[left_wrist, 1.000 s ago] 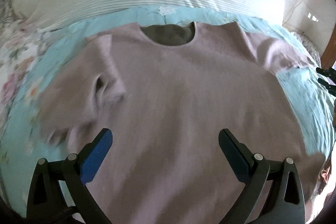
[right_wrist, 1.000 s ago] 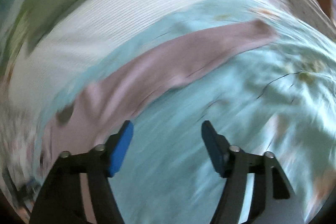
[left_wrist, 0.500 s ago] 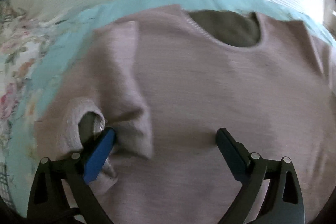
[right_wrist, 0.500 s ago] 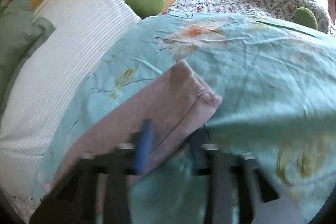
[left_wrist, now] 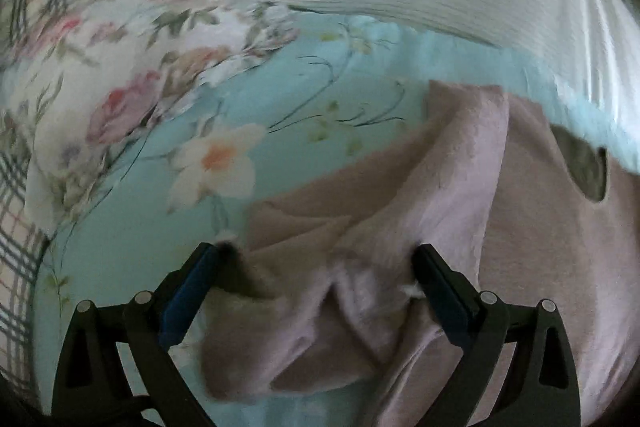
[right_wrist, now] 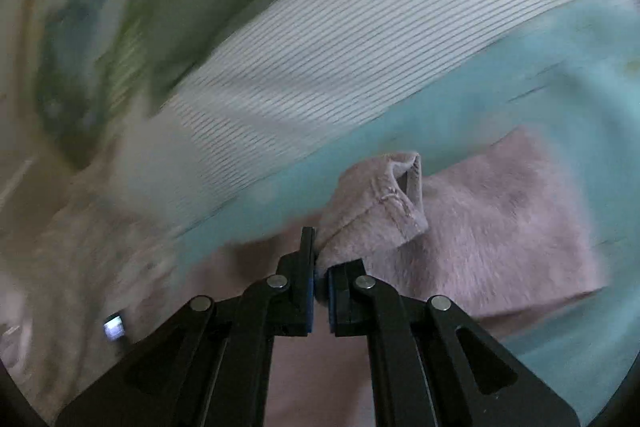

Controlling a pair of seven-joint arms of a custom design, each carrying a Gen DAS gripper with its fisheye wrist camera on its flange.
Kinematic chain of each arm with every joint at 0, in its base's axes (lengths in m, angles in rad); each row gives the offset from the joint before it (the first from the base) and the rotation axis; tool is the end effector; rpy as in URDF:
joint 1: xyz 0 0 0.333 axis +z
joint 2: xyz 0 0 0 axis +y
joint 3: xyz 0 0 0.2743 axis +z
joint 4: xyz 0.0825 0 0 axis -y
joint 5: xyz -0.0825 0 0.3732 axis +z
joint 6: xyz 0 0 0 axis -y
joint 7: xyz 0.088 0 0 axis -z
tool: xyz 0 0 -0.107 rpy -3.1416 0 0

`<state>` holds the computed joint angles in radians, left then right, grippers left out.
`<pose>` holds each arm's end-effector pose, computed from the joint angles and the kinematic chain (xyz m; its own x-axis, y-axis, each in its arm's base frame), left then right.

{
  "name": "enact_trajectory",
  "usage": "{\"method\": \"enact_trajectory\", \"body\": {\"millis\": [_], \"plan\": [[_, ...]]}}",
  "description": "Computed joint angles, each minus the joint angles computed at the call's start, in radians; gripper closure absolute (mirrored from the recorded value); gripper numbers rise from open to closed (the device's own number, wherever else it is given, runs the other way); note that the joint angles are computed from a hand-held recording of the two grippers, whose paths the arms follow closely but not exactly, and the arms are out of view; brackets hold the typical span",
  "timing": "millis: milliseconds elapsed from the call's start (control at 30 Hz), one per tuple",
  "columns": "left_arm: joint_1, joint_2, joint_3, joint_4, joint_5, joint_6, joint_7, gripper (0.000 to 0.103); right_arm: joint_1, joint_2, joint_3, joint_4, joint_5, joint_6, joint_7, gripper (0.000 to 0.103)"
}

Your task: Fold small clothes

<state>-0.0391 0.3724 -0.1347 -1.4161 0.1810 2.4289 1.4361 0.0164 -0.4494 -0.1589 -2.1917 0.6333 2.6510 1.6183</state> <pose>0.6851 -0.1036 0.5271 -0.0952 -0.9944 -0.0467 -0.7889 0.1040 -0.6056 0.4676 -0.0964 0.6278 -0.2239 -0.7139 -0.6635 -0.5025 0.6678 -0.5490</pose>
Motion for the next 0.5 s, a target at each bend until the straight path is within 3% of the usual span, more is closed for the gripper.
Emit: {"method": "enact_trajectory", "body": {"millis": [67,167,333,500], "plan": [[0.009,-0.05,0.013,-0.065,0.013,0.038,-0.021,0.004,0.107,0.102,-0.023,0.091,0.13,-0.034,-0.069,0.097],[0.037,-0.094,0.014,-0.115,-0.018,0.052,-0.034,0.005,0.182,0.283,0.014,0.253,0.232,-0.082,-0.114,0.097],[0.133,-0.202,-0.054,-0.219,-0.359,0.047,0.208,0.005,0.167,0.5,0.129,0.429,0.284,-0.11,-0.088,0.097],[0.106,-0.291,-0.056,-0.292,-0.623,-0.008,0.457,0.005,0.143,0.604,0.193,0.503,0.253,-0.178,-0.046,0.088]]}}
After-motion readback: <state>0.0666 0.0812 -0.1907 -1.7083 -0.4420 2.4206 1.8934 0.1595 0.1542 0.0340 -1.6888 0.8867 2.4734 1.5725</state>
